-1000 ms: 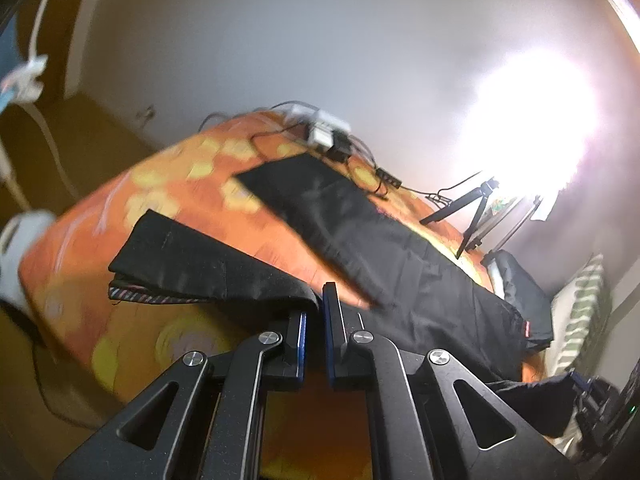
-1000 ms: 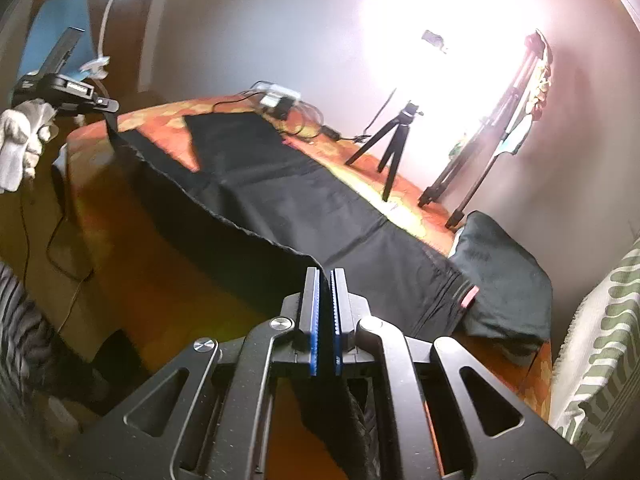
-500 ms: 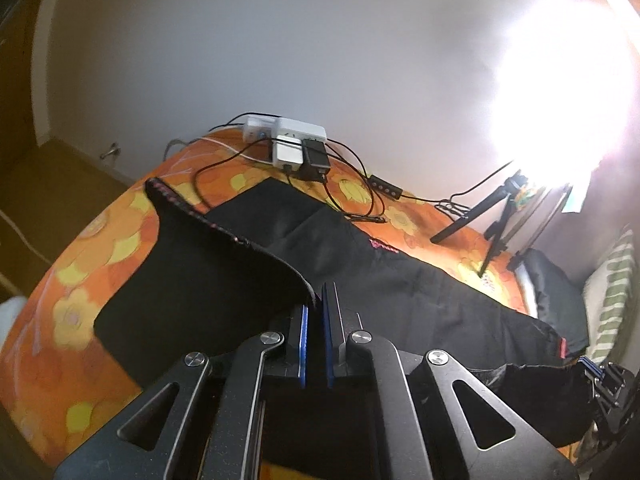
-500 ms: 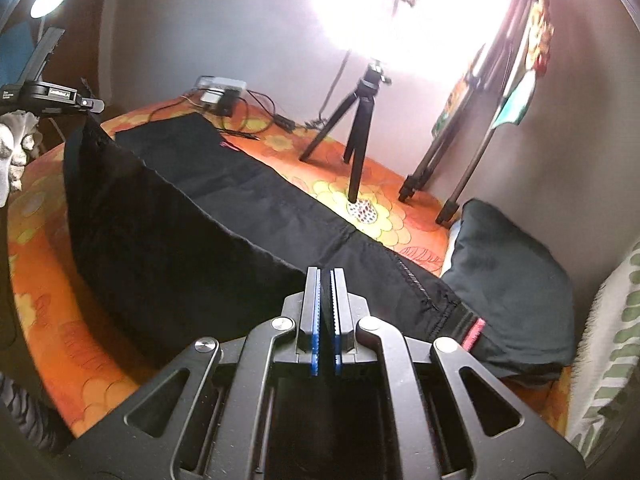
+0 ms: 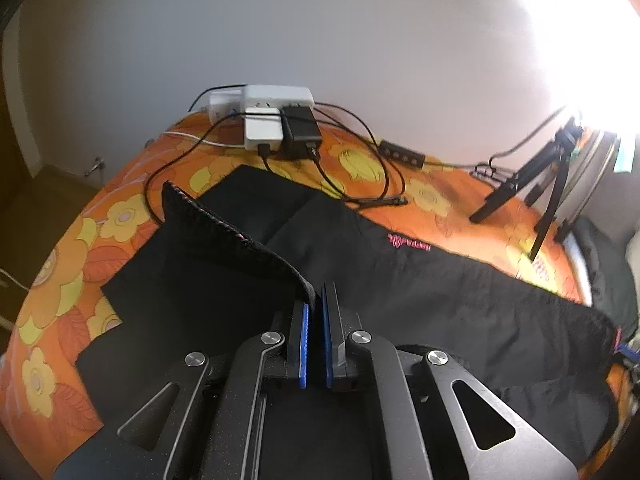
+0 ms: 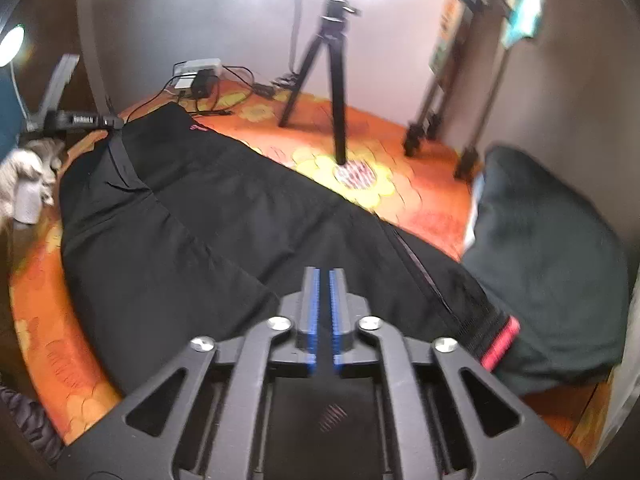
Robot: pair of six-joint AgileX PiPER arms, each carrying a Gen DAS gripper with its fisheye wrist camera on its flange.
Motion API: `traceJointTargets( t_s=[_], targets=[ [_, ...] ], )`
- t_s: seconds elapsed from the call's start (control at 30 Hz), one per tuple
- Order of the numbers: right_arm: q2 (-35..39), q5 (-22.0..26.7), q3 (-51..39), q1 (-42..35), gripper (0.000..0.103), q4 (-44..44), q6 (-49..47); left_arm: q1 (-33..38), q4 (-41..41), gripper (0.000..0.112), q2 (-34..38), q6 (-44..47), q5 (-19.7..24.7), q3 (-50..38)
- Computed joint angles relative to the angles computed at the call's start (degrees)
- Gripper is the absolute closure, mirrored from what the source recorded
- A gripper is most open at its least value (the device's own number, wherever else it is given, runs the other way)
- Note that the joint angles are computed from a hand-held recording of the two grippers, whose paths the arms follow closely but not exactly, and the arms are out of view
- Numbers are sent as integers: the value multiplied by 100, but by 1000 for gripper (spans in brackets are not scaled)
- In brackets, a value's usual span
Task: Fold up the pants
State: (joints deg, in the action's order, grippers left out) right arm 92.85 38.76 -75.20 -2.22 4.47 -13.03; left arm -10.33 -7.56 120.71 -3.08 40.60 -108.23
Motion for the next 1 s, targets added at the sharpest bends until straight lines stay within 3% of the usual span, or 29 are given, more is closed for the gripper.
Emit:
traceJointTargets(
  t_s=[0.03,0.1,0.27,0.4,0.57,0.8,1.0],
  targets=[
    [-86,49,61,-169,57,121,-96,-26,100,108,21,-25,14,-10],
    [-341,61,255,-627,37,429,-317,-62,204,108,17,-46,22,41],
    [-497,835,252,-1999,36,1842,-1446,-62,307,108,0,-113,33,137],
    [-218,1245,122,-2442,35,1998,-1661,-71,359,108,-19,-183,20,166],
    [65,1256,45,-2185,36,2314,-2426,-68,409,108,-39,-215,68,165],
    [941,1286,-581,-889,36,1403,-2395,-53,460,108,-31,-215,101,141],
    [1241,1338,-696,-677,36,1153,-2438,-37,424,108,1,-145,99,111]
  ],
)
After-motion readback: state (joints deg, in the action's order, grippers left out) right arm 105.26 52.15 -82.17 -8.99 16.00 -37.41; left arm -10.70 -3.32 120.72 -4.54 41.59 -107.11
